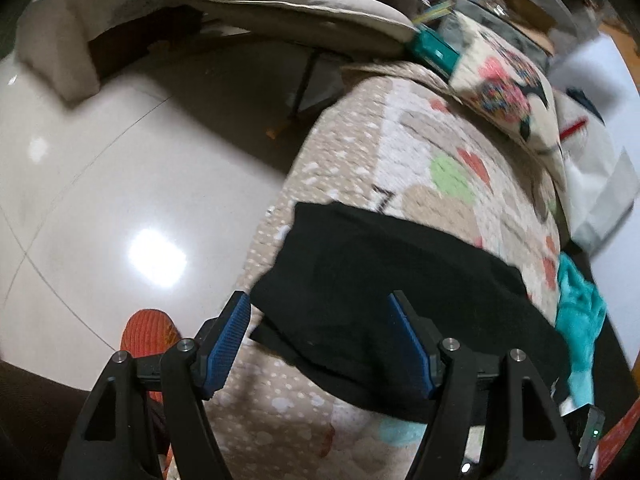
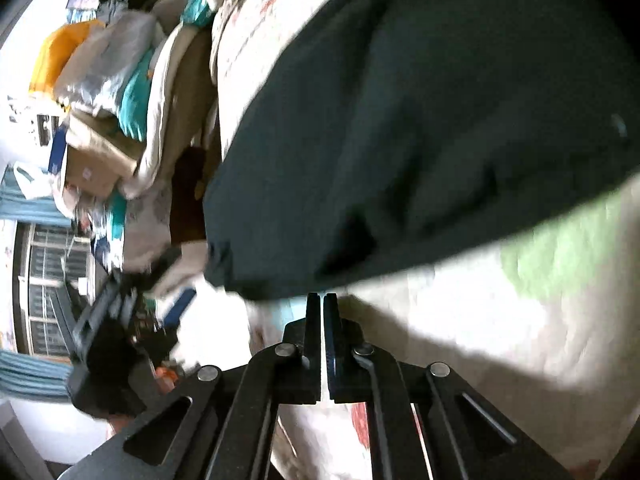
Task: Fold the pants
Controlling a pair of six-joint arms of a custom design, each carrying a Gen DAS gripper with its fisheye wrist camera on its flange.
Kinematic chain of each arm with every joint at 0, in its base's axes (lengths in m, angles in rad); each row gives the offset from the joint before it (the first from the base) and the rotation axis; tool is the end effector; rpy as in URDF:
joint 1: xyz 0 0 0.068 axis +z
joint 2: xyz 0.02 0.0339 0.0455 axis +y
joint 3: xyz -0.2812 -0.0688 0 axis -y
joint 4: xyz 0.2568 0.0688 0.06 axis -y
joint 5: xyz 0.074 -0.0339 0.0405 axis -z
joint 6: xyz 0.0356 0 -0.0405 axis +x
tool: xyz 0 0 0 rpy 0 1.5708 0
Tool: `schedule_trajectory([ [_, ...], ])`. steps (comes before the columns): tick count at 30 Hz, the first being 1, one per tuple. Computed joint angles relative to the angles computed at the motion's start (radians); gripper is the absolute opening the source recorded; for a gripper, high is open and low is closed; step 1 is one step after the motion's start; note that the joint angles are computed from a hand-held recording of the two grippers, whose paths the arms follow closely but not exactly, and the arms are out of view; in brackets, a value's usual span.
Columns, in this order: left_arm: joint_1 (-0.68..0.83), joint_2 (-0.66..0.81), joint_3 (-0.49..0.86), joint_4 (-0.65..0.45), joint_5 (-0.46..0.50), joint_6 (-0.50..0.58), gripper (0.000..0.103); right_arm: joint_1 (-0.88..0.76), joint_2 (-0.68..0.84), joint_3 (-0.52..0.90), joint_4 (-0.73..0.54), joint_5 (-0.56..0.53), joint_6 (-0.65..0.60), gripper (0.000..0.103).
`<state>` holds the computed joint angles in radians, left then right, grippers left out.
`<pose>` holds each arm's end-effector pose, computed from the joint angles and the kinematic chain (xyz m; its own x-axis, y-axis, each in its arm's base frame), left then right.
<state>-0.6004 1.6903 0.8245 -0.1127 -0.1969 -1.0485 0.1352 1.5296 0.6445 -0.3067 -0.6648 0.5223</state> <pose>0.2733 -0.1787 0.1456 -0.7436 -0.5209 -0.4192 -0.3618 0.8407 -0.4029 0.2499 0.0562 0.1389 -0.9636 0.2652 -0.0347 0.1713 0.7117 0.6813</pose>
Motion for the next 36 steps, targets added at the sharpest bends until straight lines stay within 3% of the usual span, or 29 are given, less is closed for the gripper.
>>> schedule_trajectory([
  [4,-0.03,0.072,0.062,-0.05,0.004,0.048,0.07,-0.05,-0.073,0.008,-0.124,0.019,-0.115,0.004],
  [8,-0.049,0.139,0.121,-0.089,-0.005,0.067,0.07,-0.106,-0.17,0.055,-0.118,0.228,-0.215,0.005],
  [12,-0.108,0.207,0.227,-0.182,-0.139,0.16,0.071,-0.044,-0.05,0.106,-0.017,0.434,-0.286,0.007],
  [14,-0.121,0.252,0.265,-0.232,-0.152,0.193,0.072,-0.004,0.011,0.112,-0.018,0.49,-0.318,0.008],
  [16,-0.12,0.235,0.234,-0.209,-0.142,0.181,0.076,-0.015,-0.044,0.069,-0.023,0.506,-0.367,0.008],
  [20,-0.094,0.207,0.203,-0.212,-0.064,0.162,0.076,-0.111,-0.113,0.052,-0.229,0.45,-0.443,0.008],
  [24,-0.105,0.152,0.152,-0.178,-0.06,0.111,0.076,-0.219,-0.128,0.16,-0.433,0.461,-0.496,0.008],
  [27,-0.125,0.106,0.116,-0.117,-0.102,0.109,0.076,-0.316,-0.109,0.267,-0.417,0.458,-0.516,0.013],
  [29,-0.135,0.107,0.127,-0.111,-0.13,0.124,0.076,-0.357,-0.042,0.347,-0.331,0.493,-0.502,0.042],
  [31,-0.134,0.119,0.132,-0.105,-0.114,0.127,0.076,-0.398,0.08,0.423,-0.227,0.486,-0.494,0.056],
  [34,-0.106,0.122,0.111,-0.097,-0.092,0.103,0.076,-0.446,0.252,0.511,-0.167,0.49,-0.454,0.056],
  [36,-0.064,0.086,0.048,-0.061,-0.088,0.053,0.076,-0.494,0.333,0.541,-0.179,0.461,-0.394,0.05],
])
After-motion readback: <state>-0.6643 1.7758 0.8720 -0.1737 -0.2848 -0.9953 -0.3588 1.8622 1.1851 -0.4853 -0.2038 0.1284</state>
